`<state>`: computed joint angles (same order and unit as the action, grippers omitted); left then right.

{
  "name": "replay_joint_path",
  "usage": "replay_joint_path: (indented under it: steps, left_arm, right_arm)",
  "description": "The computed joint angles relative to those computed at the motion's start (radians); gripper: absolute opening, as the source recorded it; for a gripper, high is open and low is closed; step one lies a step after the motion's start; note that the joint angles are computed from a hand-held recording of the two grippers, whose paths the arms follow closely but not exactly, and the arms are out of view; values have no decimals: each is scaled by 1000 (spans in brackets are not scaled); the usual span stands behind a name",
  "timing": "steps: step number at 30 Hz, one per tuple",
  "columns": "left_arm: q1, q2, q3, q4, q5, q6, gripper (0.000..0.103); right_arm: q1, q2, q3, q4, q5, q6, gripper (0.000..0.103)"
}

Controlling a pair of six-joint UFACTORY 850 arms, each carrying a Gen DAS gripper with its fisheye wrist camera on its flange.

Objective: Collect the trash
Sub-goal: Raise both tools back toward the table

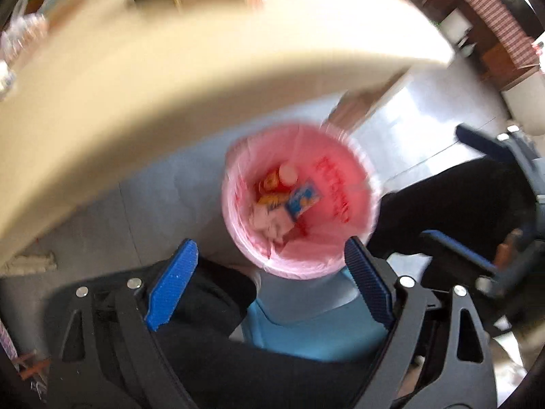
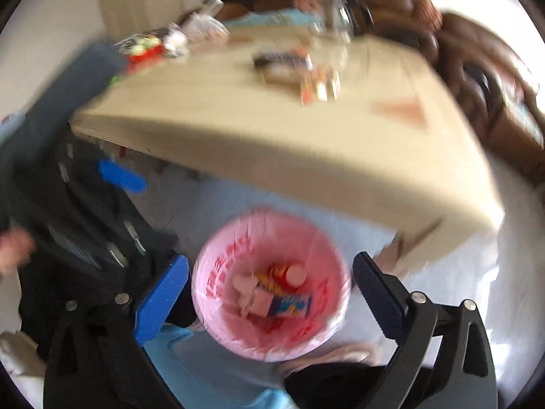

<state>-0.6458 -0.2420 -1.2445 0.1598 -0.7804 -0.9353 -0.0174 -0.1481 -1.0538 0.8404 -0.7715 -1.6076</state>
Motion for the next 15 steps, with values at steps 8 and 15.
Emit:
replay_joint_path:
  steps: [8, 15]
  left_arm:
    - [94, 8, -318, 156, -367, 157, 94]
    - [152, -164, -598, 195, -594, 467, 95]
  right_arm:
    - [34, -49, -315, -65, -277, -21, 95]
    - [75, -248, -737, -110, -524, 56, 96]
